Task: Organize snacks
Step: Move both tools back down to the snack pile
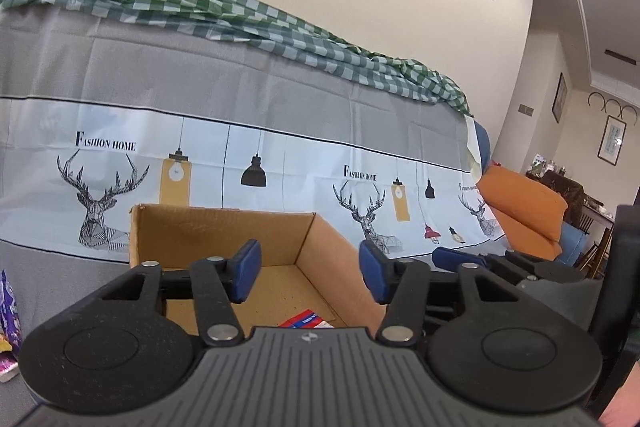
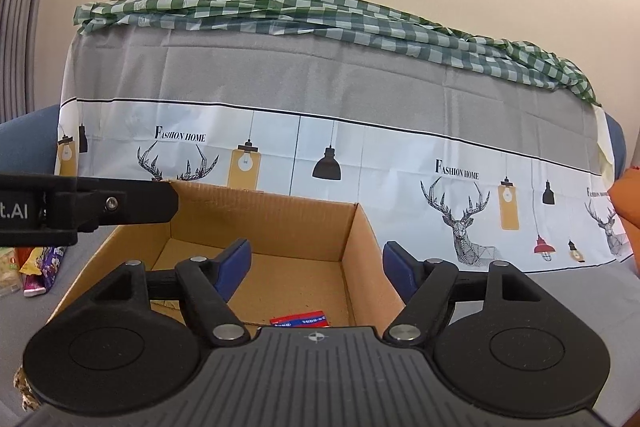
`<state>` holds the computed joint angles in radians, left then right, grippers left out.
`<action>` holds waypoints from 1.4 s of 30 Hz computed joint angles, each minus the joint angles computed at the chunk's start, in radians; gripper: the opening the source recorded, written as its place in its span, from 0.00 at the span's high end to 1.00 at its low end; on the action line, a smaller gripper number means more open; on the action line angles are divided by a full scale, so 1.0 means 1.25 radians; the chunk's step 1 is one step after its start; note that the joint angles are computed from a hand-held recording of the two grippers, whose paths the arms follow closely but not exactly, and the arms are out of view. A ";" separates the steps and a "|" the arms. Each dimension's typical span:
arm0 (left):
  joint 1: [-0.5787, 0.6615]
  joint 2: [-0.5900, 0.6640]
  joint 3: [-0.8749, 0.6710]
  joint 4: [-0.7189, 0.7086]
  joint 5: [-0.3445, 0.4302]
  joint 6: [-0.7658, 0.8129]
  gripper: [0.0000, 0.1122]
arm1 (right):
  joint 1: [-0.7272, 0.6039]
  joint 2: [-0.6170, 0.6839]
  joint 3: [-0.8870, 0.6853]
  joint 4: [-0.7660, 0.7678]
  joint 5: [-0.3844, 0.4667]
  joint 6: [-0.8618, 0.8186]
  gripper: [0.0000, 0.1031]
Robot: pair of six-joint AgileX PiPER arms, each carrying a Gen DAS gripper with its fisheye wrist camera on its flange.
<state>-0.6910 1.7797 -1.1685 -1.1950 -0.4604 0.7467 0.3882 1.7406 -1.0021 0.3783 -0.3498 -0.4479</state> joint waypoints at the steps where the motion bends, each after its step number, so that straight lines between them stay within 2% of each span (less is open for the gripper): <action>1: 0.000 -0.002 0.004 -0.001 0.000 0.003 0.54 | 0.003 0.000 -0.003 0.010 0.000 -0.004 0.28; 5: 0.005 -0.024 0.030 -0.031 -0.001 0.031 0.64 | 0.018 0.003 -0.012 0.042 0.000 -0.005 0.28; 6: 0.010 -0.035 0.040 -0.043 0.004 0.040 0.69 | 0.024 0.002 -0.012 0.048 -0.005 -0.001 0.28; 9: 0.039 -0.088 0.091 -0.061 0.017 0.029 0.77 | 0.043 -0.006 0.001 0.073 -0.045 0.018 0.28; 11: 0.062 -0.134 0.126 -0.108 0.019 0.062 0.79 | 0.055 -0.016 0.015 0.088 -0.084 0.050 0.28; 13: 0.088 -0.182 0.153 -0.185 0.020 0.131 0.79 | 0.061 -0.028 0.034 0.097 -0.119 0.096 0.28; 16: 0.129 -0.261 0.187 -0.352 0.025 0.312 0.79 | 0.062 -0.044 0.055 0.129 -0.150 0.160 0.28; 19: 0.126 -0.347 0.251 -0.380 -0.043 0.442 0.79 | 0.062 -0.049 0.066 0.136 -0.156 0.211 0.30; 21: 0.143 -0.401 0.326 -0.346 -0.063 0.395 0.79 | 0.069 -0.049 0.072 0.118 -0.156 0.238 0.38; 23: 0.200 -0.448 0.364 -0.381 -0.028 0.317 0.79 | 0.074 -0.048 0.077 0.062 -0.154 0.282 0.52; 24: 0.199 -0.465 0.380 -0.365 -0.045 0.281 0.79 | 0.075 -0.050 0.077 0.026 -0.147 0.311 0.58; 26: 0.183 -0.470 0.394 -0.365 -0.076 0.286 0.79 | 0.079 -0.047 0.077 -0.038 -0.142 0.357 0.62; 31: 0.161 -0.449 0.400 -0.417 -0.086 0.358 0.79 | 0.100 -0.030 0.052 -0.169 -0.096 0.458 0.62; 33: 0.180 -0.447 0.399 -0.413 -0.059 0.348 0.79 | 0.120 -0.024 0.045 -0.187 -0.086 0.461 0.62; 38: 0.247 -0.433 0.446 -0.313 0.012 0.196 0.79 | 0.168 -0.007 0.027 -0.246 -0.077 0.475 0.62; 40: 0.279 -0.418 0.476 -0.224 0.035 0.082 0.79 | 0.190 0.005 0.013 -0.251 -0.069 0.466 0.62; 42: 0.320 -0.397 0.503 -0.125 0.059 -0.049 0.79 | 0.208 0.019 -0.004 -0.268 -0.060 0.470 0.67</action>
<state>-0.2914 1.2832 -0.5395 -1.3518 -0.3871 0.6849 0.6483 1.7645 -1.0065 0.0435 -0.4251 0.1395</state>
